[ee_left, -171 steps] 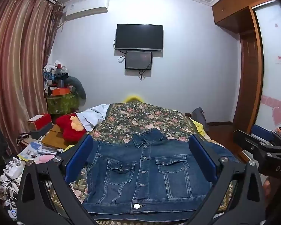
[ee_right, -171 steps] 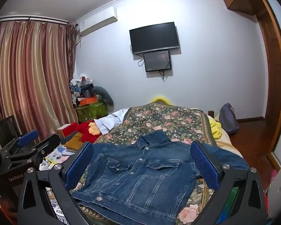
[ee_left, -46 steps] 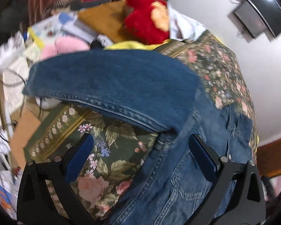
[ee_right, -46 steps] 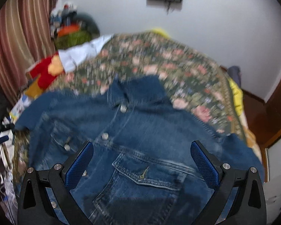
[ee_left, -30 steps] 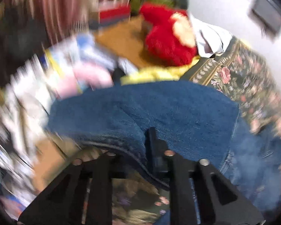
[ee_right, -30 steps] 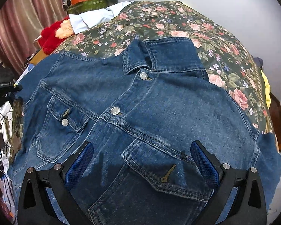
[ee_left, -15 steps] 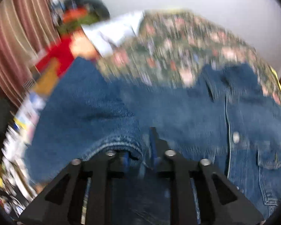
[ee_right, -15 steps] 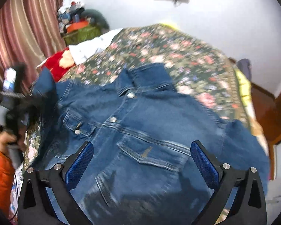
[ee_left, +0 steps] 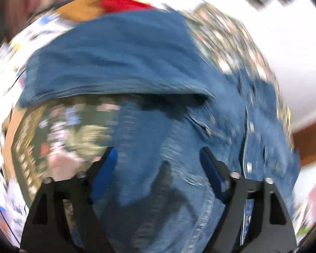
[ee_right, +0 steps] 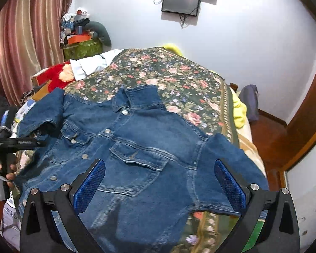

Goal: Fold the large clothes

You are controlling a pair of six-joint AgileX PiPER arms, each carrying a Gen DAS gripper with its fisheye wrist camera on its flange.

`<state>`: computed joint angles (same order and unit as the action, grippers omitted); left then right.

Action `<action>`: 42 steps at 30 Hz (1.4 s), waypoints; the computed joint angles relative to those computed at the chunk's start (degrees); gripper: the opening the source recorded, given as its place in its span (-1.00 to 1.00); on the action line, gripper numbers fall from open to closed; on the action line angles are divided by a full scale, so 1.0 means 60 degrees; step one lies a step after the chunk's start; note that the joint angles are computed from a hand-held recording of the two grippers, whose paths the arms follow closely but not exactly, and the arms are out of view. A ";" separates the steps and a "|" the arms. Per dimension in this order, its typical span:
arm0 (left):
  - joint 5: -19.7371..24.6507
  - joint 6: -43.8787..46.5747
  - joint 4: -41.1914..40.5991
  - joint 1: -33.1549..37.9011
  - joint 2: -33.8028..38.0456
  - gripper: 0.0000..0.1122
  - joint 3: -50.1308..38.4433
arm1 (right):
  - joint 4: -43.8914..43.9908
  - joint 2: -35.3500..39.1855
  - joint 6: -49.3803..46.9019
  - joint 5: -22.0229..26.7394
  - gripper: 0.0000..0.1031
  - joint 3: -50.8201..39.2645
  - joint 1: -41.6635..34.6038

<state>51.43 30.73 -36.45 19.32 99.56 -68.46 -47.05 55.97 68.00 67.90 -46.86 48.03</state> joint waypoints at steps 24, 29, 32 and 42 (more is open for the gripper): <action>-0.1725 -0.3488 0.3315 -0.0358 0.2095 -0.83 -0.3393 | 0.0629 0.2585 -0.0773 -0.1735 1.00 -0.0848 -0.1101; -0.3362 -0.3425 0.4860 -0.1862 -0.0294 -0.84 -0.2201 | 0.1139 0.2418 -0.1005 -0.2316 1.00 -0.0621 -0.1861; -0.3891 -0.2947 0.4734 -0.2664 -0.1266 -0.84 -0.1986 | 0.1151 0.2076 -0.0983 -0.2437 1.00 -0.0394 -0.2052; -0.3603 -0.1935 0.4065 -0.6258 -0.1763 -0.84 -0.2263 | 0.0535 0.0281 -0.1295 -0.1475 1.00 0.0203 -0.2402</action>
